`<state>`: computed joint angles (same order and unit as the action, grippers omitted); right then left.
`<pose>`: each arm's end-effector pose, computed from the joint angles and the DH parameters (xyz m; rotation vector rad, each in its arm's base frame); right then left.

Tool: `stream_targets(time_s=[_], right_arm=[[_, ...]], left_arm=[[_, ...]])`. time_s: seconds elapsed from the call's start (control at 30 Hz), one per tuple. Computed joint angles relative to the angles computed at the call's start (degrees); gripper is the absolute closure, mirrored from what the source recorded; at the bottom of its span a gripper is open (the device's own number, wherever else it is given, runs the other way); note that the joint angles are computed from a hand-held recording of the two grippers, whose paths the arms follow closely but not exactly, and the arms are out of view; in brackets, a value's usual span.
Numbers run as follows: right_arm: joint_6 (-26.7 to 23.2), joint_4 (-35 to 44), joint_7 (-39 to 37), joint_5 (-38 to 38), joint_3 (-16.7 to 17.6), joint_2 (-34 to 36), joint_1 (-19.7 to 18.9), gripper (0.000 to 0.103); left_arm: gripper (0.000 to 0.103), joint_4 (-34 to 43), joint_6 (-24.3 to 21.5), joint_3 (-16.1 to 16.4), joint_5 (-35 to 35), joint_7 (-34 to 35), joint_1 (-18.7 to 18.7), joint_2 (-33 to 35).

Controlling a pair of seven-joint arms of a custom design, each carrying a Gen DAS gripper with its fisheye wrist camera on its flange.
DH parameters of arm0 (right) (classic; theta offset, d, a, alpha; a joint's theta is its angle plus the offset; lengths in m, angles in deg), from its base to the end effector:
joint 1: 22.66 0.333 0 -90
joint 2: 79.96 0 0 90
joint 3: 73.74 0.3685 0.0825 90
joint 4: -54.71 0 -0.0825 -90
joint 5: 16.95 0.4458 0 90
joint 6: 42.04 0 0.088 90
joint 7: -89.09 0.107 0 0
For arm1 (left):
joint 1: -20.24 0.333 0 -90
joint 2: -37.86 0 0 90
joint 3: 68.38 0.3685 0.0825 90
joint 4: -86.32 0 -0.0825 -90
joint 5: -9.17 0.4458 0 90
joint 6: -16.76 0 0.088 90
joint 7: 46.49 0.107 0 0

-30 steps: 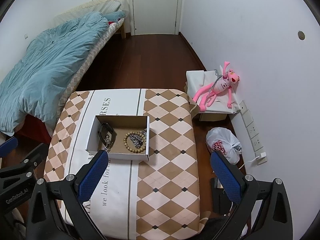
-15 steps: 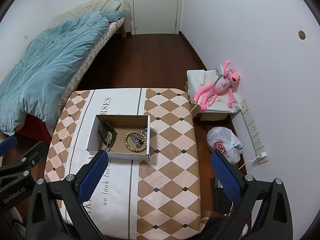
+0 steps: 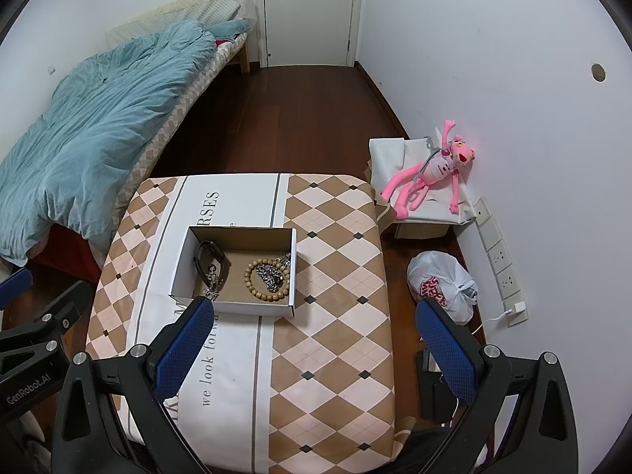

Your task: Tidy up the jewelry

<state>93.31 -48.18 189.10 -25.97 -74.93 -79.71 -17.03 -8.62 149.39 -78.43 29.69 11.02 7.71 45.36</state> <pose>0.6667 0.0498 0.6367 -1.9025 1.9352 -0.6332 0.6635 -0.2603 0.6262 -1.8770 1.8616 -0.5589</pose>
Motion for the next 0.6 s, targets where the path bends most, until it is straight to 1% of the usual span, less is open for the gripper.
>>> stream_targets(time_s=[0.6], right_arm=[[-0.2,0.1,-0.3,-0.1,0.0,0.1,-0.1,0.000]], left_arm=[[0.004,0.1,-0.2,0.1,0.2,-0.1,-0.1,0.0]])
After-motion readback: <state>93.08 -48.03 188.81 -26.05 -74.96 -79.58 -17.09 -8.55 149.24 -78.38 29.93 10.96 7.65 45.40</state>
